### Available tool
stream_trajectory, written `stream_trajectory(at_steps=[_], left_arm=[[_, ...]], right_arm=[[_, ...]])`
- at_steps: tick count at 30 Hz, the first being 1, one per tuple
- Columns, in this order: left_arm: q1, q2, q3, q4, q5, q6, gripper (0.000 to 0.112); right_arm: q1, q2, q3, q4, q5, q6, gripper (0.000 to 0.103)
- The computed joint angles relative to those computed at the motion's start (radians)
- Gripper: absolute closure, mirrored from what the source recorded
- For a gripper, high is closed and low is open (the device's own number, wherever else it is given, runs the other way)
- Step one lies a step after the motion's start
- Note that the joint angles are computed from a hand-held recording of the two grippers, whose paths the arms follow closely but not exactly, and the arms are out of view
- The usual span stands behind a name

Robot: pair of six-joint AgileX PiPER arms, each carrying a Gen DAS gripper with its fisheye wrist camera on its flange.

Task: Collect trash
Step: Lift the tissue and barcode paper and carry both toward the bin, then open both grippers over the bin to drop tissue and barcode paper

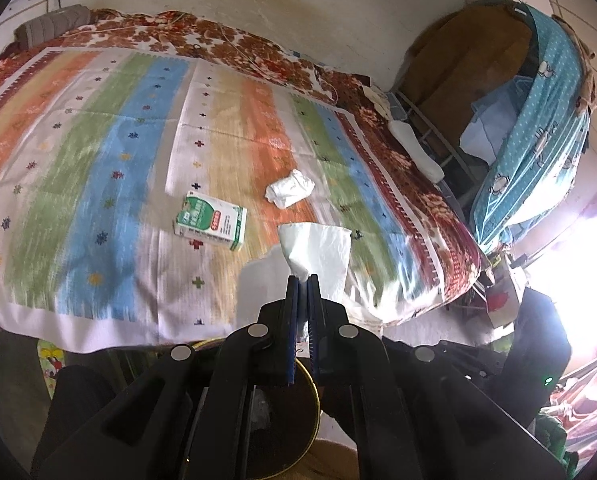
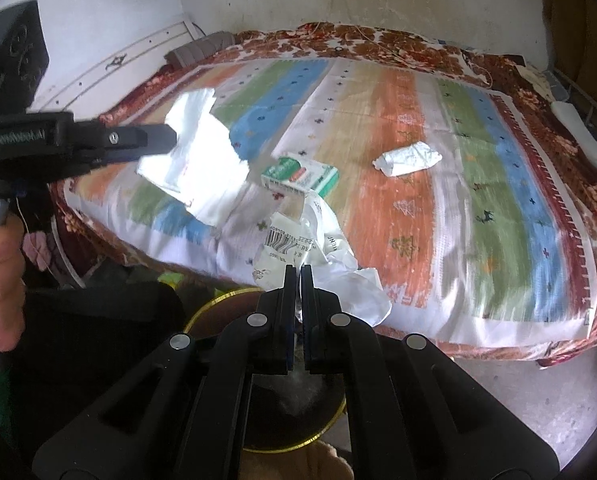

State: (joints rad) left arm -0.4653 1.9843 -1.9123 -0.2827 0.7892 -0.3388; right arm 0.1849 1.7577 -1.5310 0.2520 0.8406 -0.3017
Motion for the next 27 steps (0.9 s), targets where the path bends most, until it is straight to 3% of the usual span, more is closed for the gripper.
stream_trajectory(at_steps=[11, 22, 27], left_arm=[[-0.061, -0.061, 0.147, 0.003, -0.053, -0.002, 0.108], [-0.111, -0.062, 0.248, 0.046, -0.035, -0.084, 0.108], [-0.124, -0.010, 0.204, 0.105, 0.037, -0.141, 0.108]], right_arm=[[0.022, -0.041, 0.125, -0.047, -0.009, 0.038, 0.101], [0.049, -0.036, 0.220, -0.091, 0.002, 0.095, 0.101], [0.078, 0.001, 0.239, -0.139, 0.002, 0.158, 0.101]])
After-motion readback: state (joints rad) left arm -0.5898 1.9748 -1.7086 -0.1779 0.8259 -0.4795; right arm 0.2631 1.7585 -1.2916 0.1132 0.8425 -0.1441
